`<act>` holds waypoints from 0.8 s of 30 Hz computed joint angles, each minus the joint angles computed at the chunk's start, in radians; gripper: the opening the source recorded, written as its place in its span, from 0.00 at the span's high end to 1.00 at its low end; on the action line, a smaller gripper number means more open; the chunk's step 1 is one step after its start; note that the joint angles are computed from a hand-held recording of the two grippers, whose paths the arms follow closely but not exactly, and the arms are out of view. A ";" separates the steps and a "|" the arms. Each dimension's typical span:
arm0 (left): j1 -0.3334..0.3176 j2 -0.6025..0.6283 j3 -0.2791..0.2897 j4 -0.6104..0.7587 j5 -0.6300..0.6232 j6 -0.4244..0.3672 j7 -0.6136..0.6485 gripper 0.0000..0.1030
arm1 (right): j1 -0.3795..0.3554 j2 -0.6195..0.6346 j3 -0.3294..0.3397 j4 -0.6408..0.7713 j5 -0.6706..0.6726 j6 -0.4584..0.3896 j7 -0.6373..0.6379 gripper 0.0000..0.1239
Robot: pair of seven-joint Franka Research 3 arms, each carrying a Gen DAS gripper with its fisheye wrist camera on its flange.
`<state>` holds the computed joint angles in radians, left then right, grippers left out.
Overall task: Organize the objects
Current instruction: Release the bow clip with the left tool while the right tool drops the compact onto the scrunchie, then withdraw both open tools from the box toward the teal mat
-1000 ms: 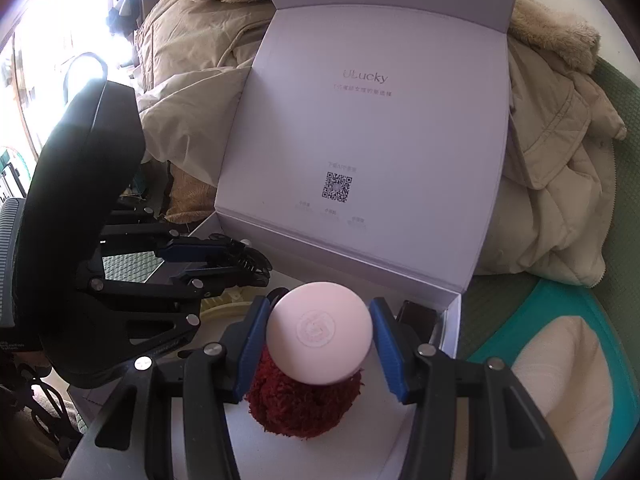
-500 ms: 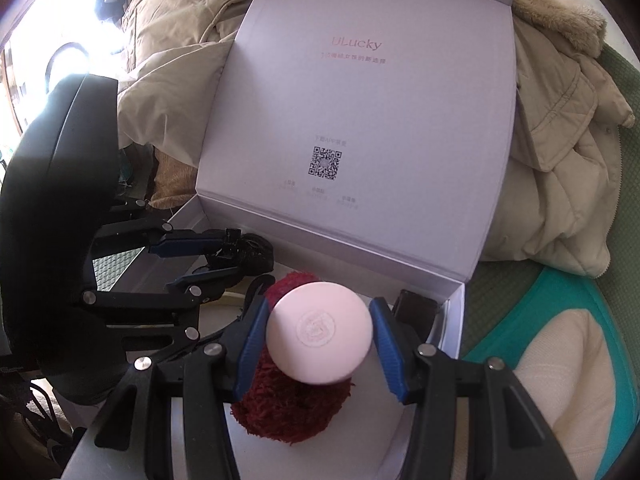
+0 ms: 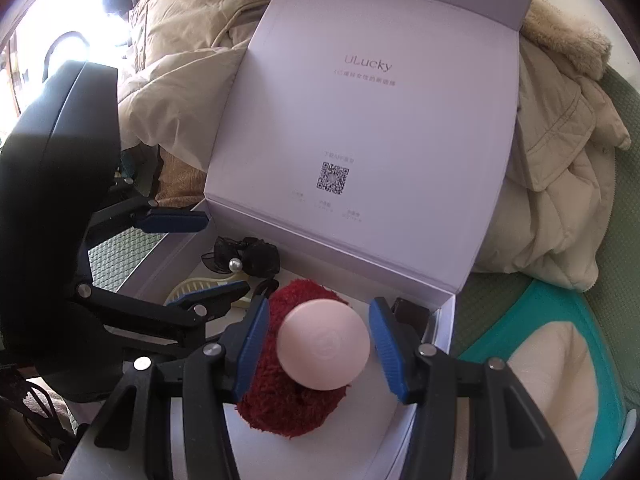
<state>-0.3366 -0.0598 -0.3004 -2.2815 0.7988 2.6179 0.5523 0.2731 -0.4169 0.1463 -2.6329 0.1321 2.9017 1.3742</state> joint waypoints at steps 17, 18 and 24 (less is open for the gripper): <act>0.011 -0.183 -0.029 -0.043 -0.088 -0.072 0.023 0.33 | -0.041 -0.154 0.016 0.013 -0.069 -0.121 0.052 0.55; 0.006 -0.225 -0.020 -0.064 -0.115 -0.075 0.046 0.33 | -0.041 -0.166 0.017 0.016 -0.068 -0.133 0.052 0.55; 0.005 -0.345 -0.033 -0.089 -0.216 -0.126 0.132 0.27 | -0.036 -0.257 0.026 0.009 -0.059 -0.179 0.054 0.55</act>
